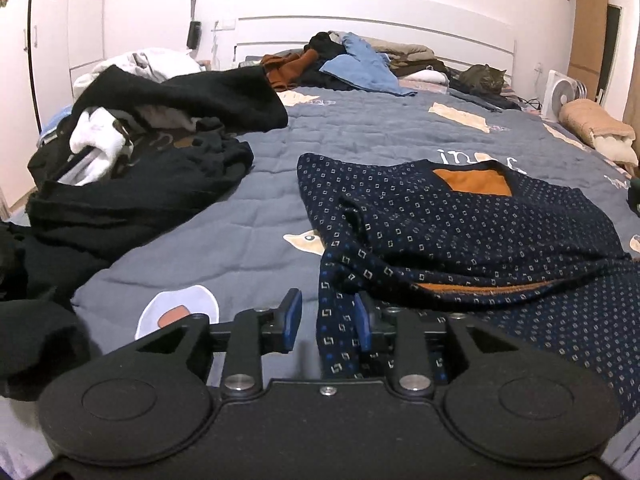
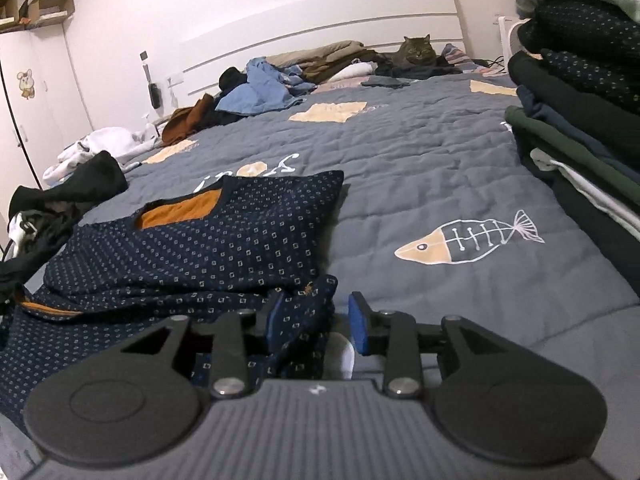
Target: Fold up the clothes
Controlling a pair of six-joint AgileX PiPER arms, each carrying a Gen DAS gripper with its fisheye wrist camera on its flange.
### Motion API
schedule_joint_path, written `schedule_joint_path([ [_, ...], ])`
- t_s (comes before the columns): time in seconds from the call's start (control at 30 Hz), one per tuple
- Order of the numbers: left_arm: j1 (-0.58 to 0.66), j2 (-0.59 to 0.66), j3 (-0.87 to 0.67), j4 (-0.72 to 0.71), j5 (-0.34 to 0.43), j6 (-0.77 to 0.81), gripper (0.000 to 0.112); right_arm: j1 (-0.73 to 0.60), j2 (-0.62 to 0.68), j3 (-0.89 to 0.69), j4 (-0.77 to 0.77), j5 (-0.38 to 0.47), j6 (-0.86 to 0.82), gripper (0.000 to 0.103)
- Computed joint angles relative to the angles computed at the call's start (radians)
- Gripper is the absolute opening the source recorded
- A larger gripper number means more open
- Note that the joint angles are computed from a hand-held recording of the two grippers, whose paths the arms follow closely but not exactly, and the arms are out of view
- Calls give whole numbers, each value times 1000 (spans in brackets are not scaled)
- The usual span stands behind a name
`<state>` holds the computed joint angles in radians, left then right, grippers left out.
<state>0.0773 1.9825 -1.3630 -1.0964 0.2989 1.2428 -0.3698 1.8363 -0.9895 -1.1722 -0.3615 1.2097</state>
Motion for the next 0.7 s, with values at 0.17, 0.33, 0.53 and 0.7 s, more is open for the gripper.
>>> schedule_joint_path([
  [0.17,17,-53,59,-63,-8,23,35,-25,-55,53,44,-17,-12,39],
  [0.33,69,-106,109,-160,53,-11,39,-71,-117,107,-13,-58,100,42],
  [0.53,120,-175,205,-238,134,-80,42,-129,-189,180,-137,-131,290,44],
  [0.7,150,-221,290,-262,190,-151,45,-178,-237,243,-270,-221,546,45],
])
